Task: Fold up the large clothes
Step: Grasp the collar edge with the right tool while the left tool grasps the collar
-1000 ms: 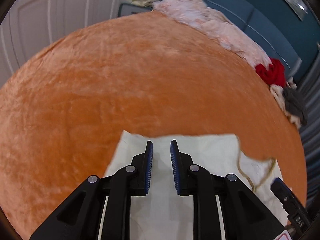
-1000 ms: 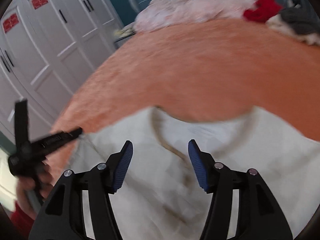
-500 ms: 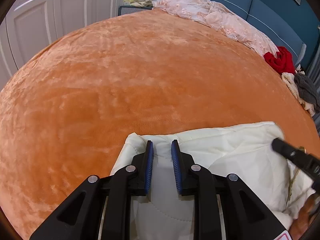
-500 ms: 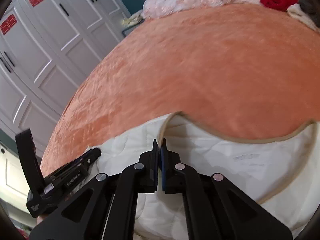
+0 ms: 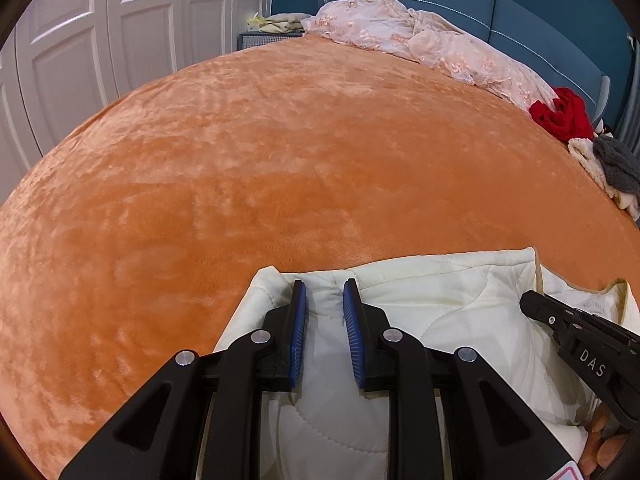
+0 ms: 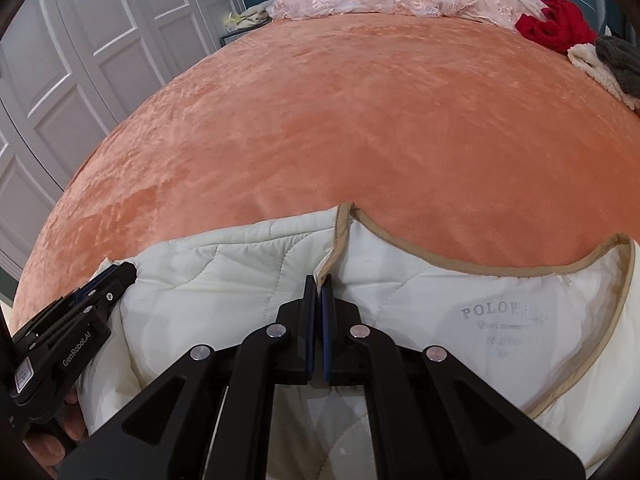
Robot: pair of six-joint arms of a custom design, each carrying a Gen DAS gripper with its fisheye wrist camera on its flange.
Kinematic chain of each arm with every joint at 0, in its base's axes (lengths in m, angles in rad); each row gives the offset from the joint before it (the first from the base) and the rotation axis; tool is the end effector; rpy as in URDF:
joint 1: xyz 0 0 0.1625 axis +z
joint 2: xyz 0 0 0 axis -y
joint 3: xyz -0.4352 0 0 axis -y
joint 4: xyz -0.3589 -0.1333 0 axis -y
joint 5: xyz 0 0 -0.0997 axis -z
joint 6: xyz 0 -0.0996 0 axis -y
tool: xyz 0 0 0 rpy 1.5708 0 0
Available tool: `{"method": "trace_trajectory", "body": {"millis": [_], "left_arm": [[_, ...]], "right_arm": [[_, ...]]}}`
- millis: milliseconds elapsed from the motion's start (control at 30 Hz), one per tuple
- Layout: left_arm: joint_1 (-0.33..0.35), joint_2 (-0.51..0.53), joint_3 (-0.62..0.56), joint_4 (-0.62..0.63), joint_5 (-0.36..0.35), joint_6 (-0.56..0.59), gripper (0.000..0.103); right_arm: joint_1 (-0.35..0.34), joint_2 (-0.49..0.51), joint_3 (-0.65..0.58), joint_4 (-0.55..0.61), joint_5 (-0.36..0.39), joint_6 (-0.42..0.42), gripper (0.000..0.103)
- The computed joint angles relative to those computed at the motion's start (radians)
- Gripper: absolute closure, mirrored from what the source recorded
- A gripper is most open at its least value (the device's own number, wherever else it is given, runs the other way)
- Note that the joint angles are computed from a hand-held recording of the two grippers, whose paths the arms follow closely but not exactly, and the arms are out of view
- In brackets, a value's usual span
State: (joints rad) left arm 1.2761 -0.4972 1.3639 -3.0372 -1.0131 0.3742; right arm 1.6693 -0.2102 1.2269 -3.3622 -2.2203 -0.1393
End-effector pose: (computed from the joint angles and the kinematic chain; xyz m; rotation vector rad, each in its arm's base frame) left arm -0.0383 -0.7668 0.0830 0.6043 2.4050 -0.7350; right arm 0.1456 -0.7304 -0.0388 -0.0413 -2.3477 0.9329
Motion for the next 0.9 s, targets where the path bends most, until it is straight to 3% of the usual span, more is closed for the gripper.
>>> {"method": "trace_trajectory", "body": {"millis": [167,233,367,467,600,667,733,833,900], "left_arm": [[-0.009,0.012,-0.003,-0.018,0.034,0.02,0.081],[-0.013,0.008,-0.013,0.018,0.042,0.008,0.081],[-0.036,-0.043,-0.009,0.129,0.055,-0.044,0.08],[-0.067,-0.108,0.06,0.135,-0.013,-0.062,0.072],[-0.129,-0.141,0.109,0.215,-0.138,-0.091,0.057],[-0.165,-0.127,0.103,0.292,-0.208,-0.102,0.04],[-0.195,-0.098,0.094,0.326,-0.241,-0.107,0.034],[-0.242,-0.016,0.05,0.371,-0.235,-0.107,0.032],[-0.253,0.031,0.004,0.422,-0.235,-0.122,0.032]], "right_arm": [[-0.002,-0.019,0.031,-0.037,0.032,0.014,0.101],[0.013,-0.048,0.077,-0.097,-0.007,0.034,0.097],[0.029,-0.197,0.337,-0.314,-0.047,0.1,0.094],[0.017,-0.294,0.504,-0.418,-0.087,0.101,0.086],[-0.023,-0.402,0.682,-0.502,-0.142,0.143,0.085],[-0.045,-0.434,0.735,-0.532,-0.131,0.171,0.073],[-0.072,-0.461,0.775,-0.559,-0.106,0.201,0.063],[-0.106,-0.487,0.805,-0.577,-0.079,0.219,0.062],[-0.128,-0.494,0.817,-0.589,-0.06,0.238,0.052]]}}
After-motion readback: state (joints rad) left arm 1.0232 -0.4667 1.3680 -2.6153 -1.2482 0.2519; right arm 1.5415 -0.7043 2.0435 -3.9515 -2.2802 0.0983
